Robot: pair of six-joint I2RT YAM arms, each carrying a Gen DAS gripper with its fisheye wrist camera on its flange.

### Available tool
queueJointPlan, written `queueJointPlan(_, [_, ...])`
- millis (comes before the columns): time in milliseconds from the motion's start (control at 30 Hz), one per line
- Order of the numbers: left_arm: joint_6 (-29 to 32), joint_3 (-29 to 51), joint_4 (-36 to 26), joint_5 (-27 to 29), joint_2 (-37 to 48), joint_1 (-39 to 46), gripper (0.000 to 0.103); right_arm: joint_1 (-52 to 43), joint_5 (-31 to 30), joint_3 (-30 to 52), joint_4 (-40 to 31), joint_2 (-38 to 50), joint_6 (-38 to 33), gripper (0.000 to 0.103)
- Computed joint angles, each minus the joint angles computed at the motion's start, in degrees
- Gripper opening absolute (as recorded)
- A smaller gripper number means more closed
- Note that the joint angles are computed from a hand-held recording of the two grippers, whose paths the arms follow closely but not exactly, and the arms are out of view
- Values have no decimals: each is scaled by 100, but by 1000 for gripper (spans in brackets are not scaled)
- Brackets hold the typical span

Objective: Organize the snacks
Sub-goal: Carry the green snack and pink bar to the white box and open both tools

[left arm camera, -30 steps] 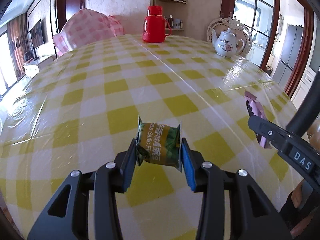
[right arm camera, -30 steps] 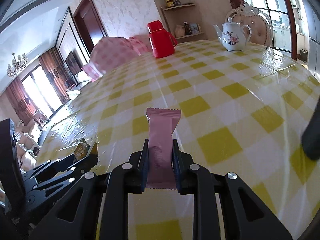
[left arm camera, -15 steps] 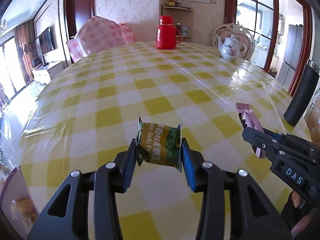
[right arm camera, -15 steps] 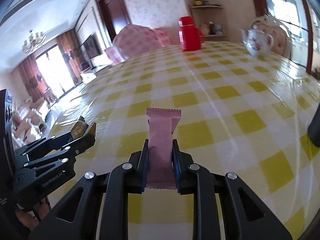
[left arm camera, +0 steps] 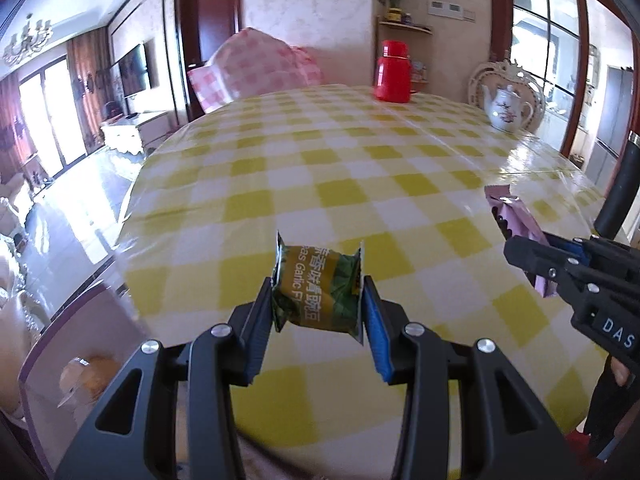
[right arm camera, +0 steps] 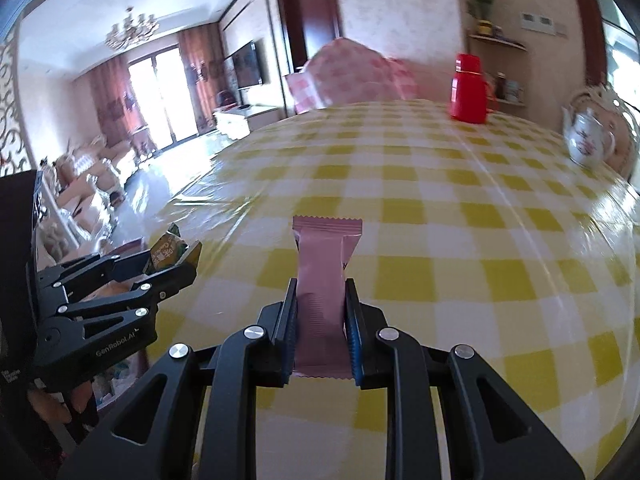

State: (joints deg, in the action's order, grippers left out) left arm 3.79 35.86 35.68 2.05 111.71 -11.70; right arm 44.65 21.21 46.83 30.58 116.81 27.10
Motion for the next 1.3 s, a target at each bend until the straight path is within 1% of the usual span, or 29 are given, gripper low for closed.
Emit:
queueJointPlan(133, [325,-191,-11,323,-161,377,43,267,108,379,-366,107,-22,22])
queueJointPlan(233, [714,-362,18,356,-245,666,43,517,194,680,-612,195,-127,22])
queueJointPlan(300, [955,-421,-84,477,-297,927,43,691,216,942,-802,310,-203,22])
queueJointPlan(433, [1461,-534,-332,752,-401,1612,43,1000,128,1677,-1260,723,-410,22])
queueJointPlan(567, [1872,-748,-274,852,-500,2334,43,1331,-43,2633,-1841,1273,-607,22])
queueJointPlan(700, [2116,-679,-499,1060,-456,2952,43,1670,-288,3801,-2546,1969,-901,22])
queueJointPlan(767, [2134,-570,-520,1084,-359,3196,43,1817,-410,4414,-2941,2332,-1042,22])
queueJointPlan(900, [1992,-382,-720,1247,-293,3508,47,2023,-568,5260,-3525,2836,-1176,22])
queueJointPlan(933, [1951,-382,-698,1262,-298,3572,48,2040,-589,5354,-3592,2890,-1198,22])
queueJointPlan(1000, [1918,-361,-741,1415,-333,3728,53,2067,-753,5515,-3679,2960,-1226,25])
queueJointPlan(1033, [1871,-344,-775,1543,-377,3801,68,2039,-887,5508,-3670,2941,-1246,29])
queueJointPlan(1067, [1767,-356,-720,1802,-457,3959,89,2020,-986,5472,-3654,2904,-1259,45])
queueJointPlan(1100, [1687,-365,-659,1952,-514,4051,96,1994,-1007,5360,-3557,2821,-1276,57])
queueJointPlan(1133, [1601,-377,-627,2145,-610,4179,101,1981,-923,5247,-3456,2738,-1278,74])
queueJointPlan(1167, [1573,-366,-695,2262,-679,4252,101,1985,-806,5107,-3343,2638,-1259,77])
queueJointPlan(1200, [1571,-296,-914,2415,-781,4342,101,1974,-729,5007,-3282,2545,-1242,77])
queueJointPlan(1233, [1561,-272,-1040,2567,-878,4412,101,1945,-708,4977,-3290,2487,-1226,79])
queueJointPlan(1267, [1546,-292,-1056,2701,-966,4496,101,1911,-710,4969,-3290,2447,-1196,85])
queueJointPlan(1300, [1479,-363,-963,2715,-1091,4567,101,1871,-734,4807,-3193,2311,-1134,87])
